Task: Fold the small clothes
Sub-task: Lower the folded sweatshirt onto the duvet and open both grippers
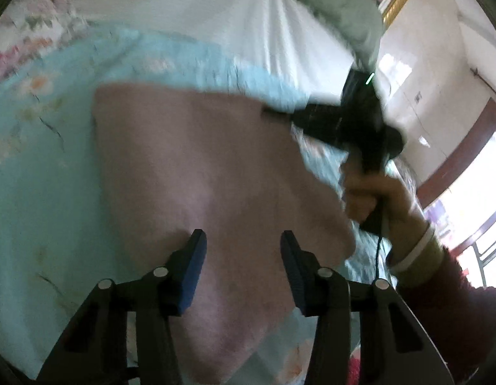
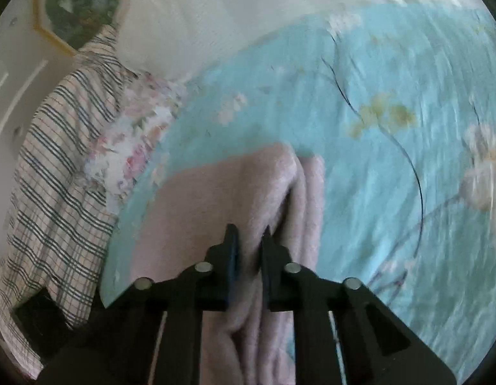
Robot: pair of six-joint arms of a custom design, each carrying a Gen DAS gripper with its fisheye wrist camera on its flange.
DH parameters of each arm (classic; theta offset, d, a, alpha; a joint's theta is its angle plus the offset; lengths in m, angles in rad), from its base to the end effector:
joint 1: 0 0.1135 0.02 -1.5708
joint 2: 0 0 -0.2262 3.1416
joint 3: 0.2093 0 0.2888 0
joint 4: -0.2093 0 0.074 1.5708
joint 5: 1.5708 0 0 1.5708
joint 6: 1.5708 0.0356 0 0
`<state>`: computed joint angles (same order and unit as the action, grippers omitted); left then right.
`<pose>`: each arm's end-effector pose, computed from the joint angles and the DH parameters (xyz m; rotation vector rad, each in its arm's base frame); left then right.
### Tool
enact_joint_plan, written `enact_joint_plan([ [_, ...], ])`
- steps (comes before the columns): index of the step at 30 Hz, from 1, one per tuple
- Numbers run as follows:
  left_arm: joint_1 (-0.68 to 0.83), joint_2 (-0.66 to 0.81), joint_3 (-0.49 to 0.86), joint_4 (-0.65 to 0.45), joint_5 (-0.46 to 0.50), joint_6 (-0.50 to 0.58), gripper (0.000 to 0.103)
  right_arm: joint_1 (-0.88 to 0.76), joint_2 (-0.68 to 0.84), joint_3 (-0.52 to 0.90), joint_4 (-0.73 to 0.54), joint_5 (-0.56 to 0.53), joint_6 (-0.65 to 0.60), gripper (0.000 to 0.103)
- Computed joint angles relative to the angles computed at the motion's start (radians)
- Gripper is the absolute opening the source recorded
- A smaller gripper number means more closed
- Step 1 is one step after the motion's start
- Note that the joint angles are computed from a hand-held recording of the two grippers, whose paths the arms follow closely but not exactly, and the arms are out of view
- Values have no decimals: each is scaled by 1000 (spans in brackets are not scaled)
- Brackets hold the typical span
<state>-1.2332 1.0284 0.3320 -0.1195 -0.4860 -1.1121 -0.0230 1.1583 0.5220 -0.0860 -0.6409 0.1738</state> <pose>0.0921 -0.2122 0.0952 -0.0880 2.3526 -0.6311 0.2695 0.0151 0.1333 -0.1131 2.2433 0.8107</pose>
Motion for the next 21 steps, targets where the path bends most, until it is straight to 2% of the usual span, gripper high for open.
enact_joint_plan([
  [2,4,97,-2,112,42,-23,46,-6,-81,-26,-22,15,-14,8],
  [4,12,253,42,196,69,-63,44,2,-60,-15,-55,84,-53,8],
  [6,-12,328,83,208,13,-76,46,11,43,10,-57,168,-83,8],
  [8,-17,322,95,175,16,-88,46,-1,109,29,-61,163,-92,8],
  [11,-16,189,60,93,52,-71,46,-11,7,-13,-73,174,-36,13],
  [13,-34,43,35,-29,-7,-73,46,3,-144,-61,-109,199,-3,13],
  [14,-33,-61,18,-114,-50,-75,47,14,-242,-94,-121,167,33,13],
  [16,13,-197,-19,-188,-69,-65,47,41,-333,-135,-93,75,117,13],
  [18,94,-257,-34,-211,-37,-32,46,91,-285,-152,8,-14,238,13],
  [20,174,-239,-42,-187,3,-9,46,178,-151,-132,98,45,284,13],
  [21,234,-222,-53,-146,57,17,46,201,-88,-117,121,91,282,13],
])
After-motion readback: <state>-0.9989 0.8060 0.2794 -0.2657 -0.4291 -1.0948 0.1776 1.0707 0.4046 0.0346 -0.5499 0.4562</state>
